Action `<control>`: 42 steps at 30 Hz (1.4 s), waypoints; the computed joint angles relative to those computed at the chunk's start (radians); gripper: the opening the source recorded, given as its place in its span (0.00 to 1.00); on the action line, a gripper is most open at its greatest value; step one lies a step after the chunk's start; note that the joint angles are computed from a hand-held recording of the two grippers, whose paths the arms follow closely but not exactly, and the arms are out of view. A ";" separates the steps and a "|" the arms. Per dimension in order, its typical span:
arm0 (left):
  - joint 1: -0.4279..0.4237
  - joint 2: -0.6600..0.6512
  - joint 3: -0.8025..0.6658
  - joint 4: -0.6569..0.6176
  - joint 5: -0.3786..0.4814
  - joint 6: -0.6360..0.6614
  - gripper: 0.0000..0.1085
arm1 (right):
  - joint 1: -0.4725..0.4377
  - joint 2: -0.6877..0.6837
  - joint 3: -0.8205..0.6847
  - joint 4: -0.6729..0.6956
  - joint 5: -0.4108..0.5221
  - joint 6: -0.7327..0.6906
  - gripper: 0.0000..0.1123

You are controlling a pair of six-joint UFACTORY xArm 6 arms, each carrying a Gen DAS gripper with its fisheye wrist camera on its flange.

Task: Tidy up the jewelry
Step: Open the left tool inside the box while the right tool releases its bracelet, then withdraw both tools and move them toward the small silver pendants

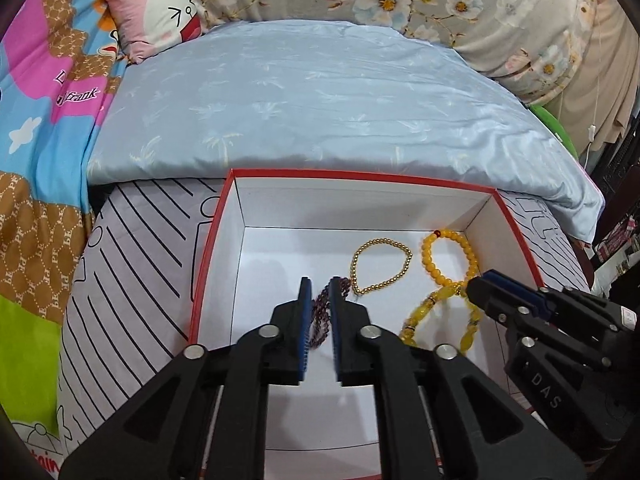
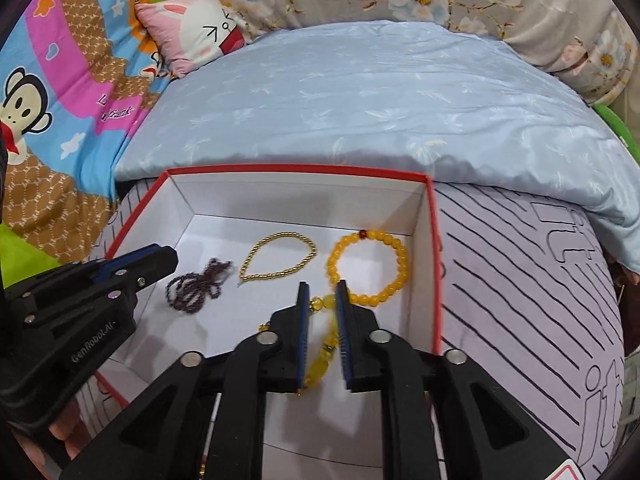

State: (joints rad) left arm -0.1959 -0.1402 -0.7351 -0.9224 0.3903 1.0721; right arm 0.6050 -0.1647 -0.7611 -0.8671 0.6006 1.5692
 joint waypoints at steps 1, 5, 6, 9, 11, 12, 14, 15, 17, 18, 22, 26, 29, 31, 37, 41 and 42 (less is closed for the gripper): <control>-0.001 -0.002 0.003 -0.002 -0.012 -0.001 0.26 | 0.005 -0.012 0.007 -0.016 0.014 0.022 0.26; -0.004 -0.035 0.025 -0.066 -0.063 0.058 0.50 | 0.032 -0.064 0.029 -0.050 0.070 0.064 0.32; -0.004 -0.048 0.034 -0.076 -0.079 0.074 0.51 | 0.042 -0.074 0.031 -0.056 0.086 0.070 0.32; 0.002 -0.086 0.064 -0.077 -0.102 0.093 0.52 | 0.074 -0.109 0.045 -0.060 0.120 0.083 0.36; 0.011 -0.112 0.088 -0.072 -0.109 0.096 0.52 | 0.100 -0.128 0.053 -0.061 0.144 0.094 0.37; 0.018 -0.125 0.099 -0.076 -0.105 0.105 0.52 | 0.114 -0.136 0.055 -0.062 0.163 0.100 0.37; 0.033 -0.153 0.121 -0.069 -0.096 0.106 0.52 | 0.147 -0.152 0.060 -0.063 0.200 0.115 0.37; 0.042 -0.168 0.133 -0.065 -0.091 0.104 0.52 | 0.161 -0.160 0.064 -0.064 0.215 0.123 0.37; 0.060 -0.199 0.155 -0.063 -0.076 0.105 0.52 | 0.191 -0.176 0.071 -0.063 0.245 0.136 0.37; 0.066 -0.213 0.165 -0.063 -0.072 0.106 0.52 | 0.207 -0.182 0.073 -0.060 0.261 0.140 0.37; 0.100 -0.283 0.213 -0.048 -0.035 0.108 0.52 | 0.260 -0.210 0.085 -0.053 0.308 0.165 0.37; 0.145 -0.360 0.266 -0.030 0.021 0.107 0.52 | 0.313 -0.247 0.108 -0.040 0.345 0.205 0.37; 0.167 -0.411 0.310 -0.011 0.037 0.106 0.53 | 0.360 -0.266 0.126 -0.027 0.380 0.235 0.37; 0.188 -0.442 0.339 0.008 0.061 0.101 0.53 | 0.396 -0.270 0.131 -0.014 0.414 0.253 0.37; 0.262 -0.526 0.427 0.080 0.151 0.082 0.53 | 0.497 -0.283 0.158 0.037 0.469 0.317 0.37; 0.318 -0.579 0.481 0.122 0.206 0.087 0.53 | 0.562 -0.289 0.180 0.070 0.494 0.373 0.37; 0.329 -0.585 0.489 0.128 0.215 0.088 0.53 | 0.578 -0.291 0.188 0.078 0.494 0.391 0.37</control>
State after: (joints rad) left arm 0.1334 -0.7250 -0.2466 -0.7940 0.6053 1.1604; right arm 1.1828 -0.4556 -0.5729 -0.7887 1.0944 1.9598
